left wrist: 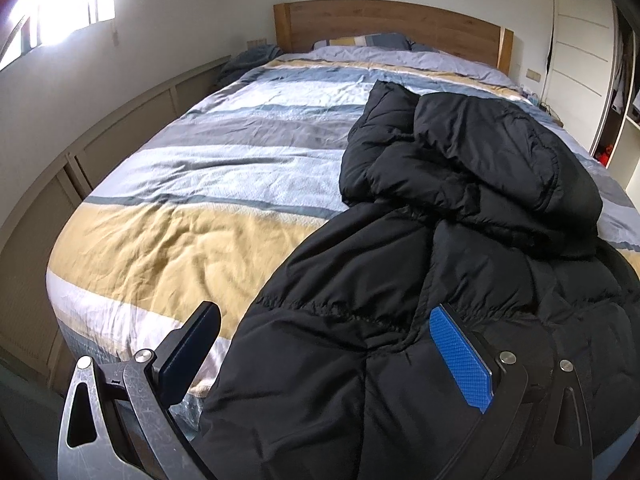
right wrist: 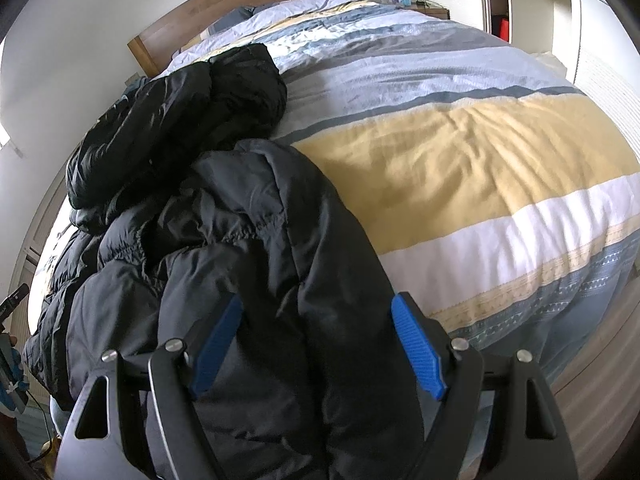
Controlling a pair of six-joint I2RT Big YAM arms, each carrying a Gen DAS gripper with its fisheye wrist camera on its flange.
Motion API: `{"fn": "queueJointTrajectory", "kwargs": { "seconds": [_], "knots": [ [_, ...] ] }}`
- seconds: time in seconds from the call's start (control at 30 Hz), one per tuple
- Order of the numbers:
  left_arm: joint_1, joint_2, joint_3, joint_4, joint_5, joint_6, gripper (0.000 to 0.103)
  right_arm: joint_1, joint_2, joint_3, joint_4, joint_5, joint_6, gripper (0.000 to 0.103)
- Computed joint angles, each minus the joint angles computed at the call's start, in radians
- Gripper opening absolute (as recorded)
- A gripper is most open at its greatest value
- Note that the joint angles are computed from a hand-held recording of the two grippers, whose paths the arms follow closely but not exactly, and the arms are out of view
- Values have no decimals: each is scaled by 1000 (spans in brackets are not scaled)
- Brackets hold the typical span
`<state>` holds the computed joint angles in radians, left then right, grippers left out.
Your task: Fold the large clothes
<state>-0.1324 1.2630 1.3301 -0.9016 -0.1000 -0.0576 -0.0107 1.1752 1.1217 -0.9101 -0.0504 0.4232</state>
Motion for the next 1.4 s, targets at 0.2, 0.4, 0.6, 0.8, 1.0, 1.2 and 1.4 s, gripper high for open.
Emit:
{"fn": "queueJointTrajectory", "kwargs": {
  "seconds": [0.2, 0.4, 0.6, 0.8, 1.0, 1.2, 1.4],
  "knots": [
    [18, 11, -2, -10, 10, 9, 103, -1, 14, -9, 3, -11, 3, 77],
    [35, 22, -12, -23, 21, 12, 103, -8, 24, -14, 1, -21, 0, 77],
    [65, 26, -35, -34, 52, 8, 103, -17, 30, -17, -6, -36, -2, 77],
    [152, 17, -64, -53, 196, -17, 102, -26, 40, -17, -10, -64, -3, 77],
    [256, 6, -98, -66, 390, -42, 102, -52, 38, -36, 1, -128, 21, 77],
    [329, 22, -136, -104, 603, -60, 102, -73, 32, -59, 13, -193, 41, 77],
    [349, 29, -167, -111, 768, -83, 102, -101, 32, -79, 23, -321, 71, 77]
  ]
}}
